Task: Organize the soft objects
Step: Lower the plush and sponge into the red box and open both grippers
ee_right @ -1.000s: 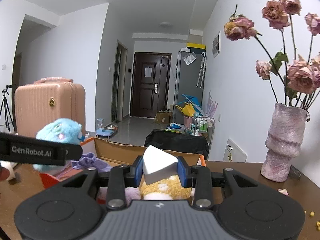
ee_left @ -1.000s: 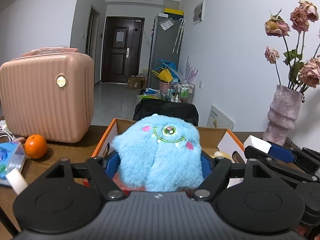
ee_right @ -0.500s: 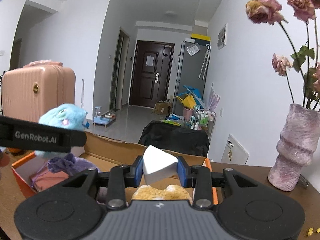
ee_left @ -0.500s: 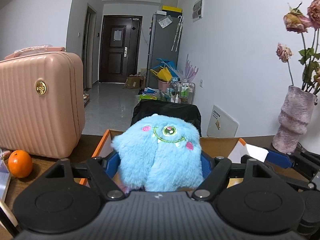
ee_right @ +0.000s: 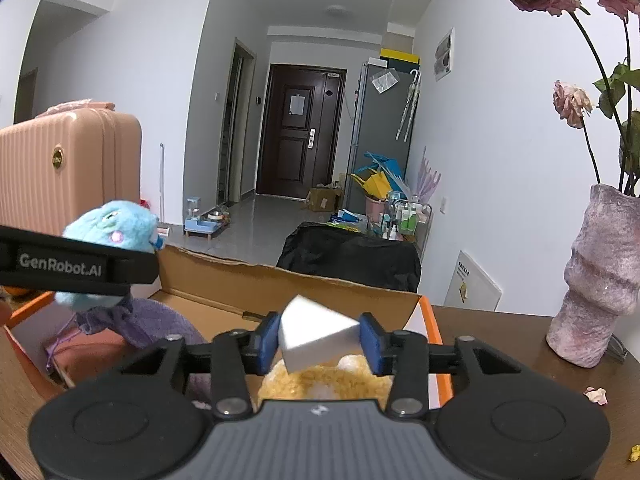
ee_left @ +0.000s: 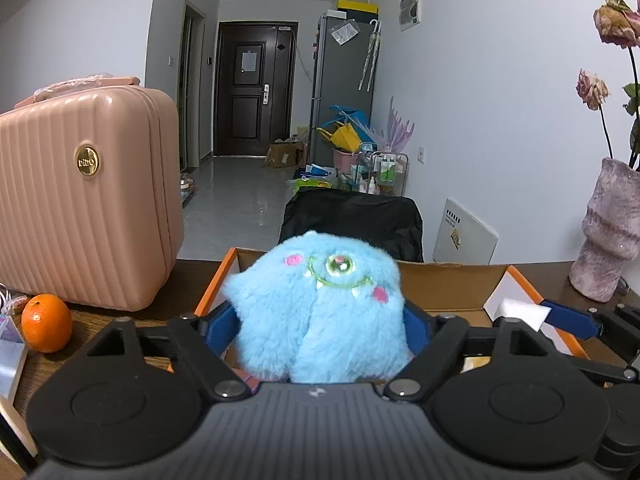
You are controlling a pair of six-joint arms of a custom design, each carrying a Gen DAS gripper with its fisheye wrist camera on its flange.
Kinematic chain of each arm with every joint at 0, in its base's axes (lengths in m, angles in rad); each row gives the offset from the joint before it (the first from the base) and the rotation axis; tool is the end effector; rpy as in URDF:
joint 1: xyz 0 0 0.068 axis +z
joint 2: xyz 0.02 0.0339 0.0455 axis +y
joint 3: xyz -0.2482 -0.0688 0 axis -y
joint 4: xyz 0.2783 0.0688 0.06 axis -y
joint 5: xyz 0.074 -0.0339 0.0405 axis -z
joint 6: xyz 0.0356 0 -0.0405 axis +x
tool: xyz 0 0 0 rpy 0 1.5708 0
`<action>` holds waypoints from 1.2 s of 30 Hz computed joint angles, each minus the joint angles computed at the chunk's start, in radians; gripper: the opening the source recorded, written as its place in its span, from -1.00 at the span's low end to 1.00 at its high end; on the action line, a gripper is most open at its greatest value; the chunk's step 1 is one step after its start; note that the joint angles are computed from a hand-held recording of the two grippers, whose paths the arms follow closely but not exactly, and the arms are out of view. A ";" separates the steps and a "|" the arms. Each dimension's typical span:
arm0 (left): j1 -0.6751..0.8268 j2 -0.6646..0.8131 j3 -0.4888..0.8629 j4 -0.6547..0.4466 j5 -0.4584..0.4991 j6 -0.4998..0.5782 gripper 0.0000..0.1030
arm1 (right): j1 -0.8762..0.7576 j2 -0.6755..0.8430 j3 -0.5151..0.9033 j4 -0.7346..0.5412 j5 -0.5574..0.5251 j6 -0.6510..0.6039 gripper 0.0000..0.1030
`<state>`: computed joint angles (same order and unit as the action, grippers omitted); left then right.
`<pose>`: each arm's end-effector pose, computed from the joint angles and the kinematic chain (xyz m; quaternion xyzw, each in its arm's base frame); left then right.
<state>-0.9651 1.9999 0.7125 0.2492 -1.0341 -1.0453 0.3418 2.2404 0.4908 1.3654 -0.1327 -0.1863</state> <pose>0.1991 -0.2337 0.0093 -0.1636 0.8328 0.0624 0.5252 0.2669 0.0999 -0.0174 -0.2517 0.7889 0.0981 0.5519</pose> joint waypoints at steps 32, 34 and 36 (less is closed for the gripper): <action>-0.156 -0.116 0.002 -0.420 -0.140 -0.363 1.00 | -0.036 -0.117 -0.179 0.109 -0.026 -0.004 1.00; -0.186 -0.121 0.010 -0.500 -0.154 -0.434 1.00 | -0.051 -0.123 -0.206 0.135 -0.043 -0.007 1.00; -0.219 -0.119 0.024 -0.589 -0.165 -0.517 1.00 | -0.065 -0.128 -0.236 0.165 -0.061 -0.010 1.00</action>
